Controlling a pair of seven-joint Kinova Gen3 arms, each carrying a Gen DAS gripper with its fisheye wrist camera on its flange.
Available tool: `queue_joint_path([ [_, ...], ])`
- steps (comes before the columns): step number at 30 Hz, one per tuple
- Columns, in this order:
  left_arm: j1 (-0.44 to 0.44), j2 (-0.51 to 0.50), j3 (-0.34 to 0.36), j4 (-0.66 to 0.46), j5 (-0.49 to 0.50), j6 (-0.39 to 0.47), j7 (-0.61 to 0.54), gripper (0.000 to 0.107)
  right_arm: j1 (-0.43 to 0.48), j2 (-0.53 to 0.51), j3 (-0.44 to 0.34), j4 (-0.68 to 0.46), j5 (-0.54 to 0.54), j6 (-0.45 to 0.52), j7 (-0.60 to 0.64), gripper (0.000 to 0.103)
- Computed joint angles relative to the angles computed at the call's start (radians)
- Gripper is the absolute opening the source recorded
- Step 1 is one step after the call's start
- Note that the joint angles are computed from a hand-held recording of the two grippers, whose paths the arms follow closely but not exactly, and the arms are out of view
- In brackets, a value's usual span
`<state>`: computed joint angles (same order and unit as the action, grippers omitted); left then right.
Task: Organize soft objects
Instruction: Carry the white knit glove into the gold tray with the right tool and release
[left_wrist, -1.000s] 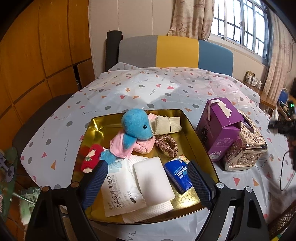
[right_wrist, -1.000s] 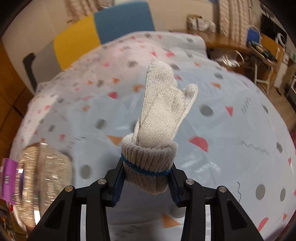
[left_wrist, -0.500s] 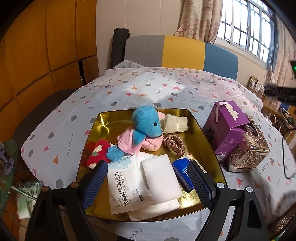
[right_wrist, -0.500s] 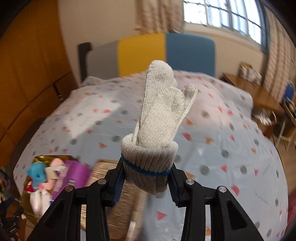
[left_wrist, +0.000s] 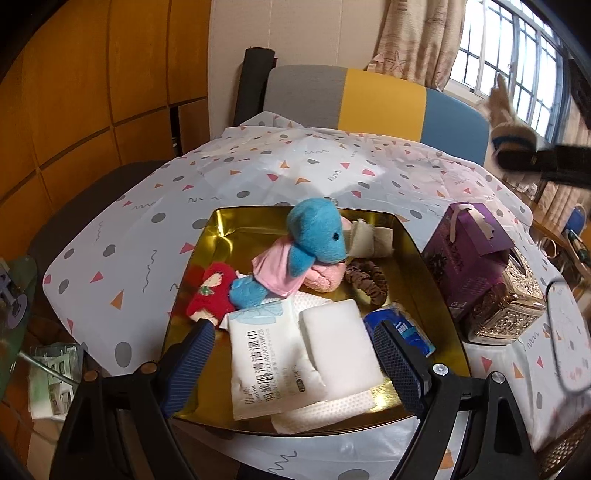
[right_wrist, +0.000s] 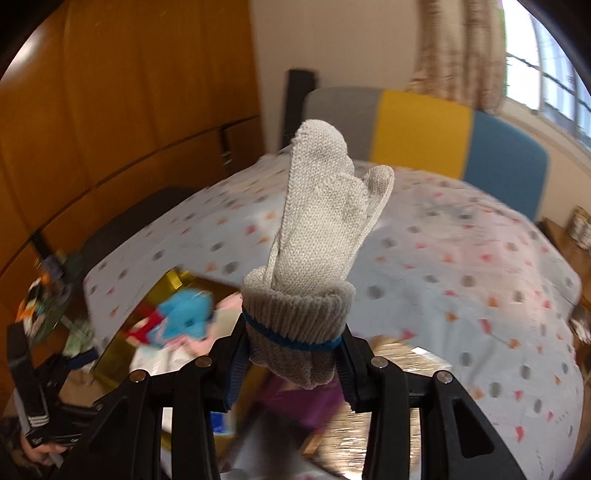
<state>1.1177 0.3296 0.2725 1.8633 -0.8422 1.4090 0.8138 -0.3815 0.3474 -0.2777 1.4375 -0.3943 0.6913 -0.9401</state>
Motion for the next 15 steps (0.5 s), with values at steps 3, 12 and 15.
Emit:
queue_joint_path([
  [3, 0.003, -0.008, 0.001, 0.017, 0.009, 0.001, 0.023, 0.088, -0.043, 0.033, -0.01, -0.021, 0.022, 0.065, -0.012, 0.042],
  [12, 0.01, -0.05, 0.022, 0.086, 0.059, 0.036, 0.141, 0.088, -0.139, 0.169, -0.024, -0.077, 0.067, 0.307, -0.061, 0.042],
  [15, 0.005, -0.062, 0.035, 0.108, 0.084, 0.048, 0.184, 0.088, -0.192, 0.195, -0.005, -0.071, 0.105, 0.331, -0.059, 0.042],
])
